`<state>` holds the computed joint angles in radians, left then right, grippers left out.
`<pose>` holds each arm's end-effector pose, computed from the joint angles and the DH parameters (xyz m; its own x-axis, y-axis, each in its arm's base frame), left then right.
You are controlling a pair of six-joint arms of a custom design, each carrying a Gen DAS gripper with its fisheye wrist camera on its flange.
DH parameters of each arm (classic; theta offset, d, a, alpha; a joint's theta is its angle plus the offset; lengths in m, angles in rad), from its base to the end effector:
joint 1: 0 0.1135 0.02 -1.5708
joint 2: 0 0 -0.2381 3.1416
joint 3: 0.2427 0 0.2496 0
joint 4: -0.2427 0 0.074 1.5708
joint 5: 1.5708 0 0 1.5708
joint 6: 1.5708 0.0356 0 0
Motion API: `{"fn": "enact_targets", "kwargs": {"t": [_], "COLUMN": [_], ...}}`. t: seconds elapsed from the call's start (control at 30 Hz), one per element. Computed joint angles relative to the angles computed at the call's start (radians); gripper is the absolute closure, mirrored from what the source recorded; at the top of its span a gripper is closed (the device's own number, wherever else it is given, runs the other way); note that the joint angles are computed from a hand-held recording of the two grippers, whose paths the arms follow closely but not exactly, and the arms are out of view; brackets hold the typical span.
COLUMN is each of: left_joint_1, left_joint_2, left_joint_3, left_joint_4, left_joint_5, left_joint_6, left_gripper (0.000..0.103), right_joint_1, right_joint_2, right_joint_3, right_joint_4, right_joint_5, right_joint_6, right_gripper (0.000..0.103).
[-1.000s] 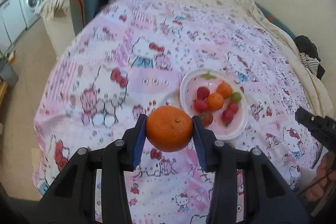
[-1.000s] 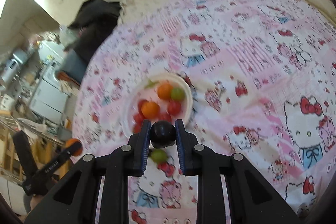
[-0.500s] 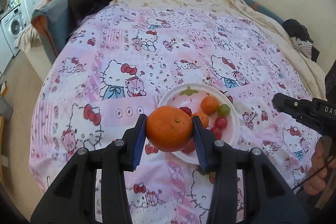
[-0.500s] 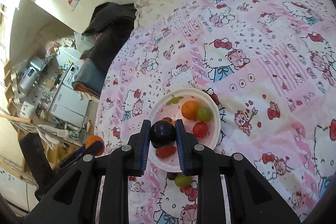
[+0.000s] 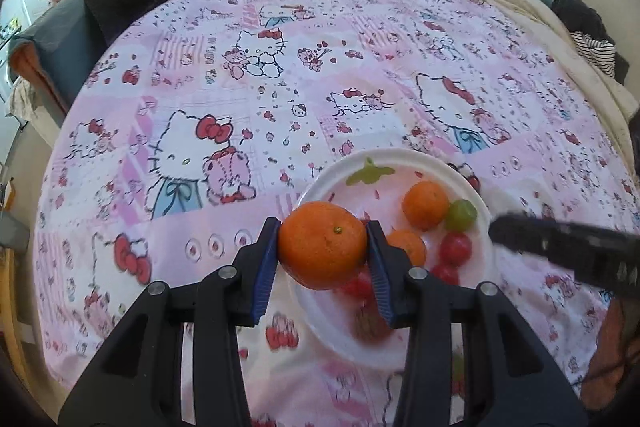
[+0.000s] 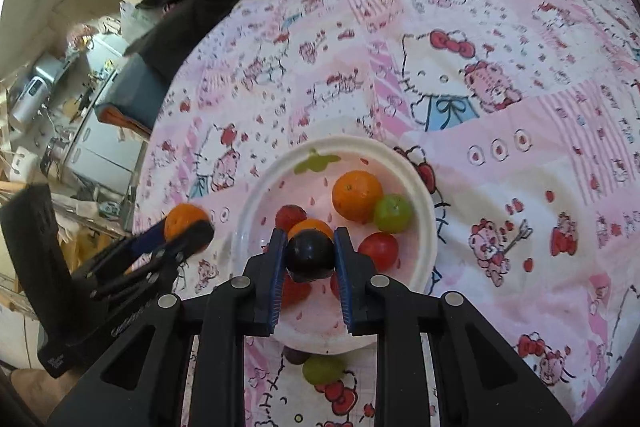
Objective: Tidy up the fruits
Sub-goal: 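Carry the orange and dark plum over the white plate and open both grippers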
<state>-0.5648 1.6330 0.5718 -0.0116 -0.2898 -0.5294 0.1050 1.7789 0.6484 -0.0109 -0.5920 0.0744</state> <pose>0.2225 -0.1290 0.0739 -0.8413 -0.0398 -0.5391 -0.0316 0.9992 -0.0245 0.2663 0.0480 0.0587 -0.9253 -0.0355 -0.3775 -0.2499 0.8058 0.5369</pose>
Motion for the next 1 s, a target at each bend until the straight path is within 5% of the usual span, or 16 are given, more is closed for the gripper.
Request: {"fn": "enact_targets", "kwargs": {"t": [0.27, 0.73, 0.83, 0.9, 0.97, 1.0], "left_joint_1": [0.067, 0.068, 0.073, 0.069, 0.070, 0.071], "left_joint_2": [0.203, 0.290, 0.273, 0.259, 0.248, 0.244], "left_joint_3": [0.114, 0.165, 0.149, 0.139, 0.135, 0.132], "left_joint_4": [0.071, 0.082, 0.092, 0.099, 0.095, 0.094], "left_joint_5": [0.052, 0.127, 0.130, 0.120, 0.124, 0.122], "left_joint_6": [0.046, 0.064, 0.056, 0.057, 0.055, 0.053], "left_gripper": [0.065, 0.063, 0.046, 0.032, 0.027, 0.027], "right_joint_1": [0.002, -0.032, -0.031, -0.042, -0.052, -0.057], "right_joint_2": [0.128, 0.183, 0.172, 0.174, 0.165, 0.155], "right_joint_3": [0.053, 0.097, 0.094, 0.098, 0.092, 0.085], "right_joint_4": [-0.003, -0.049, -0.053, -0.060, -0.055, -0.049], "right_joint_5": [-0.007, -0.087, -0.072, -0.083, -0.082, -0.082], "right_joint_6": [0.023, 0.043, 0.041, 0.043, 0.053, 0.055], "right_gripper": [0.078, 0.075, 0.074, 0.061, 0.041, 0.040]}}
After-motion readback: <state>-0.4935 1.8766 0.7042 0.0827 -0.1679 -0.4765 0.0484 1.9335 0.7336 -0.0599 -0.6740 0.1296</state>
